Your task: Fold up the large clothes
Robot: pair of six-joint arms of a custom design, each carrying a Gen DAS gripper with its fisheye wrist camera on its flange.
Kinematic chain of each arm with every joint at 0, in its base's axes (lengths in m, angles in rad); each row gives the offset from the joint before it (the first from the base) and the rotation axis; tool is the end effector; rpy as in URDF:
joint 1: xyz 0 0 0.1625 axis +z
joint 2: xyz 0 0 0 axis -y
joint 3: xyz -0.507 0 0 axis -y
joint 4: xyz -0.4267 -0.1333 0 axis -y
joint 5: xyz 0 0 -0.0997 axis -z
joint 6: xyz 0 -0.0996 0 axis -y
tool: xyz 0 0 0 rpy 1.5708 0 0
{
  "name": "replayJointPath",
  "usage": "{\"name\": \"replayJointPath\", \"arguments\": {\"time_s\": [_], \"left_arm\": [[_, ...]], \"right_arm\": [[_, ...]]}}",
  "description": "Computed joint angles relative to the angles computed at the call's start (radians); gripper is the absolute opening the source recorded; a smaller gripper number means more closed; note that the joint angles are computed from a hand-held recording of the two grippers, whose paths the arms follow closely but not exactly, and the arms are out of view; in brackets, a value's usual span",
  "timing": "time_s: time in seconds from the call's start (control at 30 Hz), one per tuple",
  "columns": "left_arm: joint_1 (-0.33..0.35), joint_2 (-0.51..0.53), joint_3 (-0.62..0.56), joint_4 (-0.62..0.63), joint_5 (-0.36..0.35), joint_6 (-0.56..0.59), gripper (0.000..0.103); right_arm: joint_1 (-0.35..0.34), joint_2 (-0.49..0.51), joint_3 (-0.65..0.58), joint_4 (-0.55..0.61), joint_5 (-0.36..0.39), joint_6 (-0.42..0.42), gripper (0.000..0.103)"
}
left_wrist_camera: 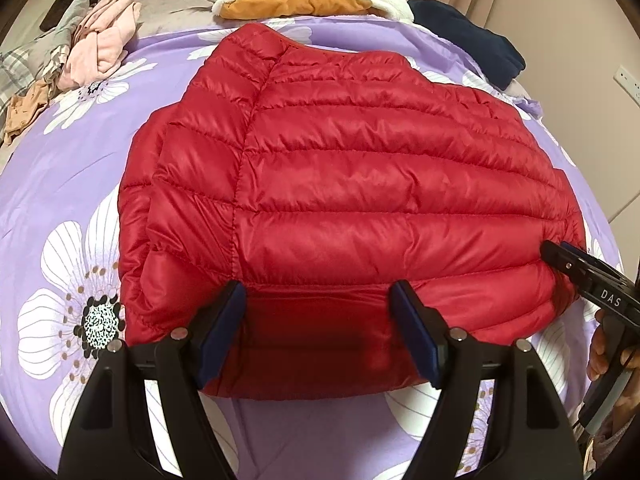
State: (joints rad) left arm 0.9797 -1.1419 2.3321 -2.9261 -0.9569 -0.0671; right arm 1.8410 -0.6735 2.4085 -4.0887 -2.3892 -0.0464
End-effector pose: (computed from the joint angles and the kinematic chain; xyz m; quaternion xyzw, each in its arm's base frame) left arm -0.1098 -0.5057 0.1635 0.2220 0.9240 -0.1717 0.2596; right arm 0.1772 -0.4129 0.0798 -0.0162 -0.8614 0.3889 0.3264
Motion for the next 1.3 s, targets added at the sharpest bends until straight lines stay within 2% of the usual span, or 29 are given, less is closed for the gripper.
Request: {"name": "replayJointPath", "arguments": {"time_s": [0.17, 0.47, 0.67, 0.8, 0.93, 1.13, 1.3], "left_arm": [[0.000, -0.015, -0.001, 0.025, -0.008, -0.021, 0.076], [-0.015, -0.111, 0.026, 0.082, -0.019, -0.099, 0.075], [-0.003, -0.182, 0.033, 0.101, -0.059, -0.156, 0.075], [0.012, -0.219, 0.032, 0.115, -0.091, -0.209, 0.080], [0.019, -0.235, 0.038, 0.109, -0.080, -0.255, 0.083], [0.061, -0.257, 0.032, 0.122, -0.141, -0.301, 0.084], [0.122, -0.265, 0.024, 0.109, -0.287, -0.332, 0.086]], "right_arm": [[-0.002, -0.006, 0.002, 0.007, 0.003, 0.012, 0.076], [0.013, -0.028, 0.016, 0.031, -0.004, 0.064, 0.077], [0.038, -0.040, 0.029, 0.047, -0.029, 0.091, 0.077], [0.058, -0.053, 0.043, 0.034, -0.037, 0.106, 0.077], [0.078, -0.068, 0.056, -0.022, -0.034, 0.115, 0.077], [0.109, -0.076, 0.049, -0.048, -0.026, 0.092, 0.077], [0.126, -0.069, 0.032, -0.014, -0.005, 0.069, 0.077]]}}
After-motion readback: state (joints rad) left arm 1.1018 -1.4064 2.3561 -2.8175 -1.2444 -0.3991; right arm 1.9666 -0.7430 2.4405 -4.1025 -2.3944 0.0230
